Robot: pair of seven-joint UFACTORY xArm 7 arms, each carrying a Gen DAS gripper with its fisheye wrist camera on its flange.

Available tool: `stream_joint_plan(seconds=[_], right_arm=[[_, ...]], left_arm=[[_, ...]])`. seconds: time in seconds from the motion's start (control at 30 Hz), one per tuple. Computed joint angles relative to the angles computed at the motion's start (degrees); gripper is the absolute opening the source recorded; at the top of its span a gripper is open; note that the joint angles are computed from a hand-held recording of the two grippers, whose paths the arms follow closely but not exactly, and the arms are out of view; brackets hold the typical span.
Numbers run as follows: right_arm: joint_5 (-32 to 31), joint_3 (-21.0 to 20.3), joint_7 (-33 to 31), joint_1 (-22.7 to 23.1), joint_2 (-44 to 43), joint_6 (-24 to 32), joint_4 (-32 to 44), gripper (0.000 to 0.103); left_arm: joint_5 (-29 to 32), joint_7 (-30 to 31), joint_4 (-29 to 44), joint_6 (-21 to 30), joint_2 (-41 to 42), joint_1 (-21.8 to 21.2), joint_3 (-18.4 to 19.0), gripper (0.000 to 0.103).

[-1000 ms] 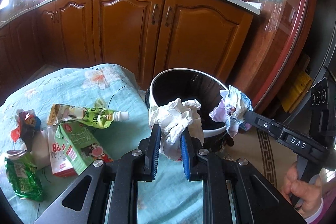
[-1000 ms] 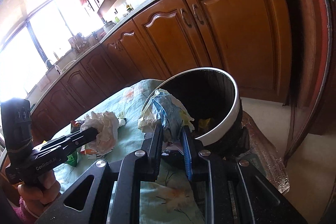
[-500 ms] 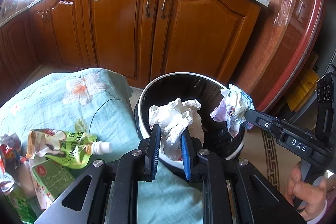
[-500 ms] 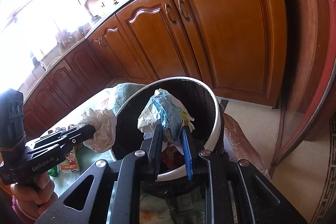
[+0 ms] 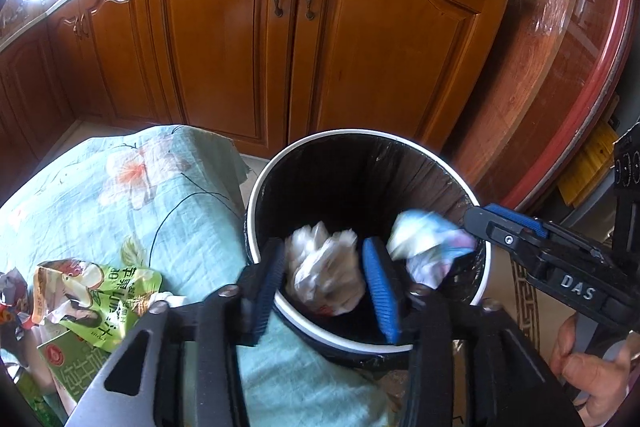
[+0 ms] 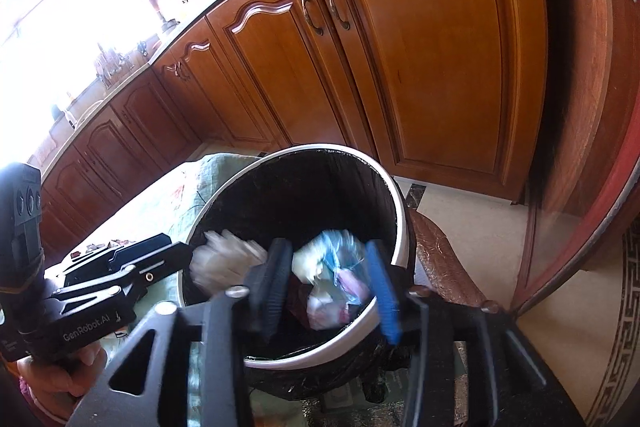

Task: Collect trash
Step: 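Open both tools to drop the crumpled pieces into the bin, then move both open tools back over the table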

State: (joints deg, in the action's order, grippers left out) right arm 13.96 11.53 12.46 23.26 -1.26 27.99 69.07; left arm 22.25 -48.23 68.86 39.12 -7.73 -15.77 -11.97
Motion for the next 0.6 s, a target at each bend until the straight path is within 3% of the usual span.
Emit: stream_joint_plan(seconds=[0.17, 0.23, 0.33, 0.4, 0.6], right_arm=[[1.66, -0.06, -0.35, 0.19, -1.32, -1.07, -1.23, 0.059], [2.94, -0.02, -0.52, 0.47, -2.65, -2.48, -2.68, 0.078], [4.62, 0.00, -0.77, 1.14, -4.16, -4.36, -4.51, 0.088], [5.28, 0.17, -0.37, 1.69, -5.35, -5.37, -5.91, 0.090], [7.00, 0.59, 0.23, 4.23, -8.27, -7.06, -9.25, 0.090]], left_arm=[[-0.05, -1.59, -3.09, -0.93, -2.93, 0.31, -0.29, 0.053], [-0.10, -2.60, -5.19, -1.74, -4.95, 0.70, -0.65, 0.056], [0.23, -4.65, -8.62, -2.56, -8.48, 1.55, -1.75, 0.062], [0.03, -6.06, -10.86, -2.87, -10.97, 2.19, -2.54, 0.068], [-1.37, -8.91, -17.53, -2.17, -19.50, 3.84, -5.25, 0.070]])
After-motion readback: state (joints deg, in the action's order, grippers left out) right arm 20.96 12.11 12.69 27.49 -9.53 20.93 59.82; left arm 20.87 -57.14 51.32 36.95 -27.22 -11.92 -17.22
